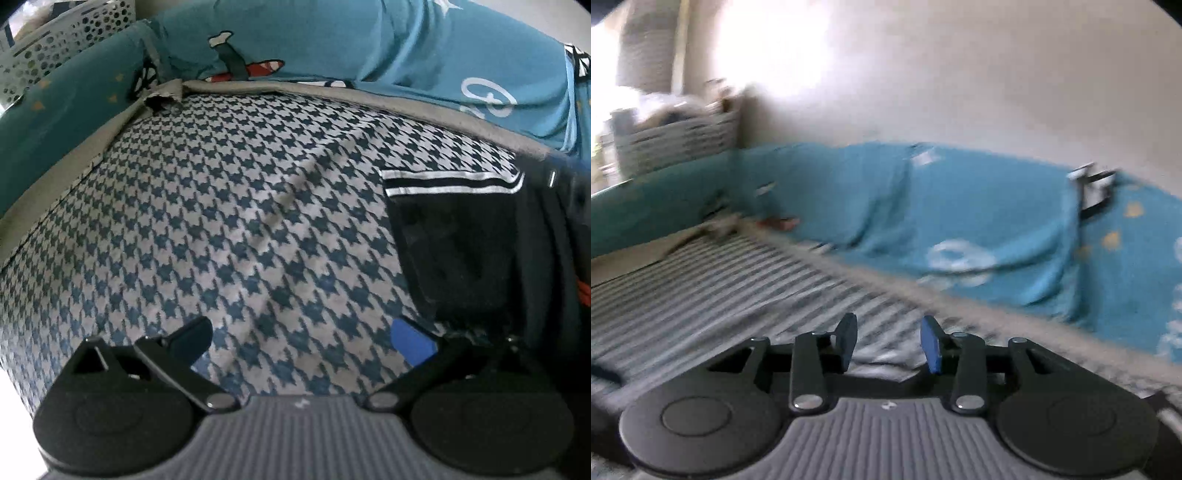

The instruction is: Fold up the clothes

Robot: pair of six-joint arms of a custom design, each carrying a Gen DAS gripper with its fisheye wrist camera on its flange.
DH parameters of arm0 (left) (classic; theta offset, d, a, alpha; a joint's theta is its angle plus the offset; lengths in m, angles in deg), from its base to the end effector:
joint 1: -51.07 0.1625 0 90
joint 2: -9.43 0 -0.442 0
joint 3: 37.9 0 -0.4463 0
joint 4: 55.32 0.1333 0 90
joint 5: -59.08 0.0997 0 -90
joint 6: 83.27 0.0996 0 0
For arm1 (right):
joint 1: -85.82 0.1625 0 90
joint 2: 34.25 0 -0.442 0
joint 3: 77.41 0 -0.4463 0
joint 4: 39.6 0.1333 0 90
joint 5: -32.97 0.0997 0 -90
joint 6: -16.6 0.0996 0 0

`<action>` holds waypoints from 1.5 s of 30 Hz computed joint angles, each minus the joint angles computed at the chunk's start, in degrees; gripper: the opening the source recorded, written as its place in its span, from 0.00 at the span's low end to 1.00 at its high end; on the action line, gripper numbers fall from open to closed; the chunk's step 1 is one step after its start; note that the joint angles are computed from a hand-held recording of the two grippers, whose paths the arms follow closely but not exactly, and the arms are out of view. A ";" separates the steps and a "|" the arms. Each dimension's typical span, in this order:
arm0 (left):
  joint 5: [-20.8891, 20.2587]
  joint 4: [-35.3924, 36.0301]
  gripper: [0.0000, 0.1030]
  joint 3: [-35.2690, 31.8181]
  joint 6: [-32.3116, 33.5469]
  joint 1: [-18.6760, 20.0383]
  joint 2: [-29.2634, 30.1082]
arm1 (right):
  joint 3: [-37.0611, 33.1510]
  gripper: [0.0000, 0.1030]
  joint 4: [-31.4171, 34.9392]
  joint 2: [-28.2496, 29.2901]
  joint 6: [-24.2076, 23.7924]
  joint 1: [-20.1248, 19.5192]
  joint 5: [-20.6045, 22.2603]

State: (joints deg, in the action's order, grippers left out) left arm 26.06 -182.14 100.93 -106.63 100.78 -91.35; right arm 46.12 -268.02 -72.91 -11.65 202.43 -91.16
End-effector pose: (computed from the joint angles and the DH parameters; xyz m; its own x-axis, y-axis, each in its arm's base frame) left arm -0.0721 -0.4204 0.2652 -0.6273 0.0337 -0.7781 0.4333 0.8453 -0.3127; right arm 0.2979 -0.4218 0.0253 -0.7040 -0.2226 0.6744 -0.6804 0.4834 -0.5508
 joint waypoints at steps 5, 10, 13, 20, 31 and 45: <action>0.57 0.22 1.00 -0.43 0.16 0.75 -0.62 | 1.91 0.38 10.16 -1.09 4.80 0.34 3.19; 1.35 0.38 1.00 -0.69 0.57 1.30 -1.85 | 2.41 0.65 16.39 -1.02 3.83 1.62 4.25; 1.31 0.93 1.00 -0.99 0.59 2.03 -2.29 | 1.83 0.68 16.78 0.51 2.40 2.41 2.71; 1.78 1.18 1.00 -0.98 0.80 2.48 -3.65 | -2.98 0.18 8.96 8.08 0.92 4.43 -5.77; 11.83 -1.80 1.00 0.31 0.74 1.56 -5.47 | -5.43 0.11 6.14 7.89 11.30 2.32 11.37; 9.87 -0.52 1.00 0.15 -0.26 -0.01 -5.92 | -4.24 0.32 7.78 5.10 11.18 5.87 2.24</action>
